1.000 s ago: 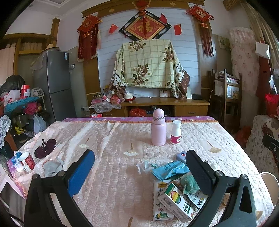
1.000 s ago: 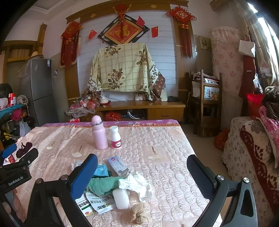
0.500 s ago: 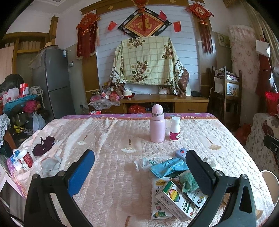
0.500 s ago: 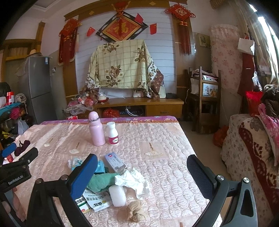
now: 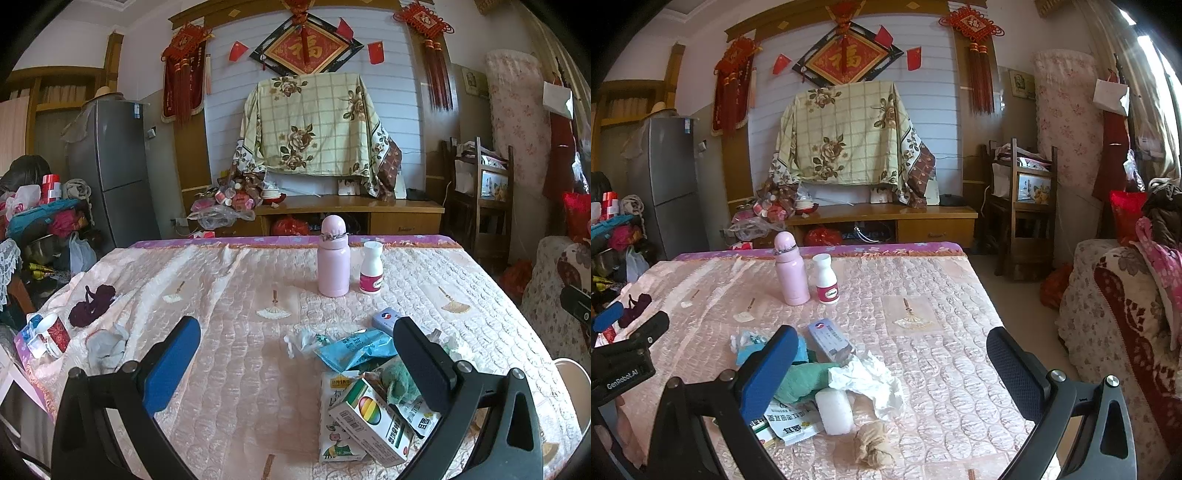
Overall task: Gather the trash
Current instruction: 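Move the right tool toward the beige crumpled cloth ball, then grasp the beige cloth ball with the right gripper while the left gripper grasps the milk carton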
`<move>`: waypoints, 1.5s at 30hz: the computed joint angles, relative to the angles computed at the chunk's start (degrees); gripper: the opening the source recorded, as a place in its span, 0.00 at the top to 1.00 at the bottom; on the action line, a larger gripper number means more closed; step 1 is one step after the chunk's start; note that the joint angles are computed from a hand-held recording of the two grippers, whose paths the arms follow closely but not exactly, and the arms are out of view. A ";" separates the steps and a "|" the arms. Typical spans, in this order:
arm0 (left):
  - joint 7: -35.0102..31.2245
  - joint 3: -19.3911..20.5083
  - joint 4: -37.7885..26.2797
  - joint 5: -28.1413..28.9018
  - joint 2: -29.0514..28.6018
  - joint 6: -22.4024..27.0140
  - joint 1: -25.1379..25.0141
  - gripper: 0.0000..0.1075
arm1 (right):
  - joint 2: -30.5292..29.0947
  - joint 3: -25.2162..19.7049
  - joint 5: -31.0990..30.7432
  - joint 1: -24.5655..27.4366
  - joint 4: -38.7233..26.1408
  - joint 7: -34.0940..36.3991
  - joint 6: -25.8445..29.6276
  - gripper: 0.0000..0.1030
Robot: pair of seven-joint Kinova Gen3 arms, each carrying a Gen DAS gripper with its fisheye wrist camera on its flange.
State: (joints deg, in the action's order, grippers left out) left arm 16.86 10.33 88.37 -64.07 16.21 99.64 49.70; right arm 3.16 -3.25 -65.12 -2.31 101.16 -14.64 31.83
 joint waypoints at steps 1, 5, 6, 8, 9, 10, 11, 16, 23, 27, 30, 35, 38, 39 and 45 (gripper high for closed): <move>0.07 0.00 0.08 0.11 0.03 -0.12 -0.06 0.04 | 0.08 0.01 0.38 -0.05 -0.12 -0.34 0.05 0.00; 0.02 0.00 0.05 0.56 0.04 -0.49 -0.22 0.04 | 0.42 -0.04 0.82 0.13 -0.36 -0.72 0.35 0.00; -0.03 -0.02 0.05 0.68 0.07 -0.52 -0.27 0.04 | 0.47 -0.10 1.08 0.10 -0.38 -0.87 0.21 0.00; -0.14 -0.03 0.03 0.82 0.06 -0.64 -0.33 0.04 | 0.54 -0.23 1.18 0.15 -0.27 -0.79 0.14 0.00; -0.08 -0.02 0.11 0.89 0.02 -0.73 -0.32 0.04 | 0.62 -0.26 1.44 0.15 -0.34 -1.00 0.24 0.00; -0.03 -0.01 0.21 0.97 0.00 -0.84 -0.34 0.04 | 0.68 -0.31 1.79 0.12 -0.38 -1.34 0.24 0.00; -0.12 -0.01 0.17 1.05 0.00 -0.88 -0.39 0.04 | 0.68 -0.39 2.23 0.05 -0.43 -1.79 0.13 0.00; -0.20 0.01 0.32 1.64 -0.09 -1.43 -0.58 0.04 | 0.71 -0.61 2.43 0.10 -0.35 -1.90 -0.12 0.00; -0.21 0.17 0.70 2.43 -0.32 -1.76 -0.75 0.04 | 0.80 -0.72 2.45 0.20 -0.12 -1.73 -0.70 0.00; -1.87 0.55 1.31 3.96 -0.96 -3.51 -1.53 0.04 | 1.19 -0.76 2.98 0.42 -0.04 -1.37 -1.03 0.00; -2.61 0.98 2.53 5.57 -2.10 -5.97 -2.27 0.04 | 1.86 -0.76 4.33 0.78 -0.51 -1.87 -0.42 0.00; -4.71 1.82 4.48 8.27 -3.09 -9.22 -3.32 0.04 | 4.40 -0.83 9.71 2.06 -2.48 -4.50 2.88 0.00; -5.71 2.09 5.88 10.43 -4.04 -12.99 -4.52 0.04 | 6.14 -1.28 13.63 2.80 -3.26 -5.99 4.21 0.00; -5.57 2.13 6.55 10.99 -4.46 -14.70 -4.96 0.04 | 7.10 -1.35 15.33 2.98 -3.68 -7.04 5.18 0.00; -6.88 1.51 8.94 13.79 -5.33 -23.58 -8.76 0.04 | 13.86 -3.18 22.40 3.98 -8.16 -13.75 12.76 0.00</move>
